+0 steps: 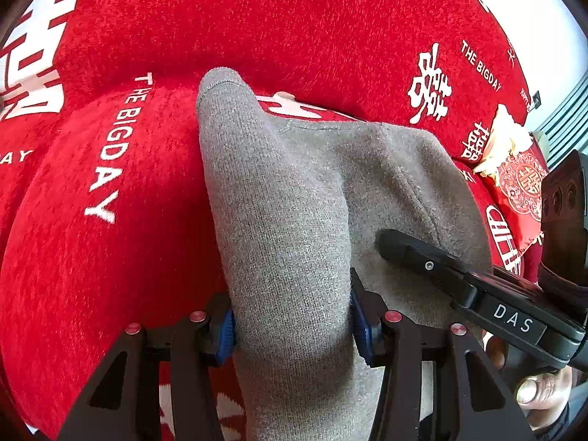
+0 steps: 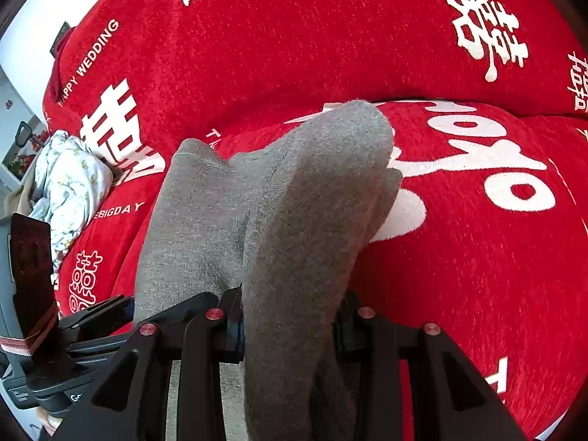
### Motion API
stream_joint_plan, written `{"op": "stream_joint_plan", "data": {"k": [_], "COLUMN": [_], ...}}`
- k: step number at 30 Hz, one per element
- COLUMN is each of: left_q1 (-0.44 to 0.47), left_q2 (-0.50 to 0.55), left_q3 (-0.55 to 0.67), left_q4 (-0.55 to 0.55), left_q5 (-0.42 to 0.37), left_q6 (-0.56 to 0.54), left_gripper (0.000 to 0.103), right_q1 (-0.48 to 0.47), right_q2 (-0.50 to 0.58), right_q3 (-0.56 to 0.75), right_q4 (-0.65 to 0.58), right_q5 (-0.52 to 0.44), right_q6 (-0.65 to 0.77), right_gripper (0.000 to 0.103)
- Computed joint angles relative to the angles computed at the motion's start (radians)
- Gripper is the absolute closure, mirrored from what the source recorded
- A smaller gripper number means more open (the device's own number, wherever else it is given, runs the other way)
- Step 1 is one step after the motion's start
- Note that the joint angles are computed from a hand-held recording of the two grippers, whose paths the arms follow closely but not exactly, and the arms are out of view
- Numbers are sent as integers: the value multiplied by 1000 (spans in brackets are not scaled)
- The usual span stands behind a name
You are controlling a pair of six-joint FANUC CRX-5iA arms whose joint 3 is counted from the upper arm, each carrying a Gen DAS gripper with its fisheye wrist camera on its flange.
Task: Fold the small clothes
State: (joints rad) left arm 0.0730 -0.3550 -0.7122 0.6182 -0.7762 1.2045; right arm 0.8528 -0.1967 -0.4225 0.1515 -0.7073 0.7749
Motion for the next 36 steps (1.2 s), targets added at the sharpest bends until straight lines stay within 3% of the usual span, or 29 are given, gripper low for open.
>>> {"op": "stream_joint_plan", "data": {"k": [20, 36], "left_q1": [23, 19], "left_q2": [-140, -258], "left_q3": [-52, -70], "left_q4": [-59, -109], "left_q5": [-59, -103], "left_q6": [32, 83], "left_gripper": [51, 51], "right_q1": [85, 186], "right_q2": [-101, -205], "right_q3": [-102, -191], "right_q4": [71, 196], "right_q5": [18, 10], "right_q6": [-109, -249], "right_gripper": [67, 67]}}
